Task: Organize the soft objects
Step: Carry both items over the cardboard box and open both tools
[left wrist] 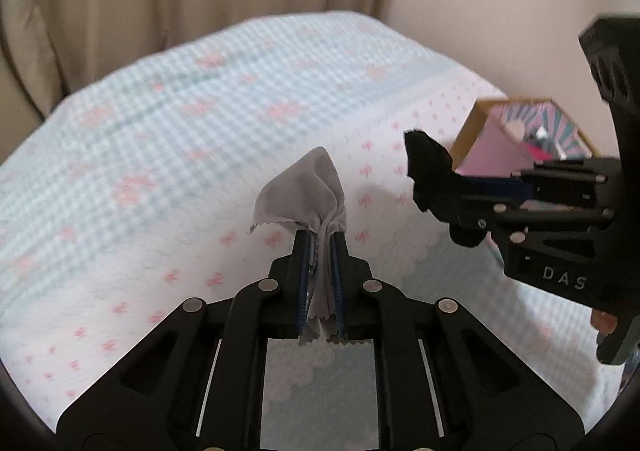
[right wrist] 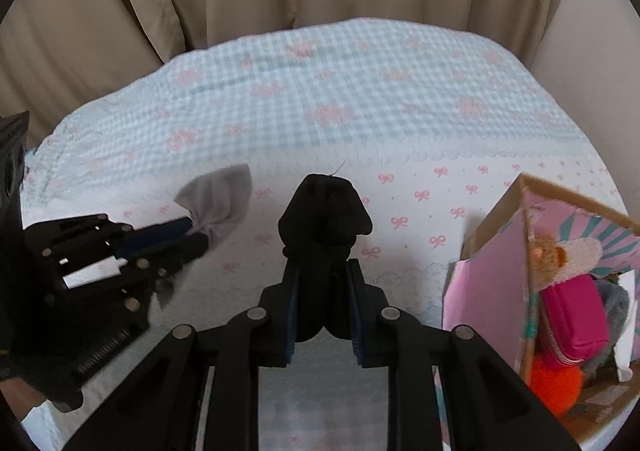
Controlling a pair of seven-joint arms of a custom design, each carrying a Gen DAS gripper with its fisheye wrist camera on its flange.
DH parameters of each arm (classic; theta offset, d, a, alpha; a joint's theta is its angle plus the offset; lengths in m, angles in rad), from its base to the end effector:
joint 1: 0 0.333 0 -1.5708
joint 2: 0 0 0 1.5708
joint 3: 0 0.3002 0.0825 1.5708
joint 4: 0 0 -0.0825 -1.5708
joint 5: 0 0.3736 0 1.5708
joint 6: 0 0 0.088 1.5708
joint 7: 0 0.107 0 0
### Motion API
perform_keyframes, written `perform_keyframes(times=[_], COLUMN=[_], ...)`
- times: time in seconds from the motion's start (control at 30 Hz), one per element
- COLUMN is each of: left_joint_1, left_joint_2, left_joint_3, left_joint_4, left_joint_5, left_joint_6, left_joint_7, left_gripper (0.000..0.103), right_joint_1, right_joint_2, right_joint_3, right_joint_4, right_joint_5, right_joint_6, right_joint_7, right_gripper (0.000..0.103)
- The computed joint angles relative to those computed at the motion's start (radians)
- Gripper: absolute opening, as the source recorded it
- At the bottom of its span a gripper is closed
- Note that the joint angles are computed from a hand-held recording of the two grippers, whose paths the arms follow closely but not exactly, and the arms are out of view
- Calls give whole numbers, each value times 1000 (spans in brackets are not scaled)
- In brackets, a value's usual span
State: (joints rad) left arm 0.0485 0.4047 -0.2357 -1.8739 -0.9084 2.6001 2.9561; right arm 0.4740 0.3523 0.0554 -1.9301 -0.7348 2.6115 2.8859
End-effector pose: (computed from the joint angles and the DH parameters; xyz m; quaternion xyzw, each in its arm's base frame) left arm 0.6373 -0.0934 0.3217 -0.3473 0.8694 -0.3439 0.0733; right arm 0.5392 0.3301 0.3283 -0.6053 0.7486 -0.1982 0.1841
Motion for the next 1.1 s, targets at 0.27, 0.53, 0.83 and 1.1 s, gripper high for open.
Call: perform_keyframes(times=[0.27,0.53,0.83,1.1], left_joint_1=[4,-48,-142,-229], left_joint_2=[-219,-435,-583,-640], left_joint_3=[38,95,95,31], left_joint_4=[-80,-125,-148,-205], left_joint_5=[-30,2,63,182], left_joint_6=[-89,-213,-255,-178], left_joint_7=[-68,-193,-309,-541], left_gripper=[9,9,9,9], right_joint_1=[21,18,-9,-36], right_joint_2=[-160,-393,-700,-966], right_joint_3=[30,101,148,89], right_joint_4=[-49,-124,-268,-445], right_joint_5=[-21,1,74,198], right_joint_6=[-92,-261,-428,-461], right_joint_7=[45,76,61,-64], right_gripper=[20,20,20,20])
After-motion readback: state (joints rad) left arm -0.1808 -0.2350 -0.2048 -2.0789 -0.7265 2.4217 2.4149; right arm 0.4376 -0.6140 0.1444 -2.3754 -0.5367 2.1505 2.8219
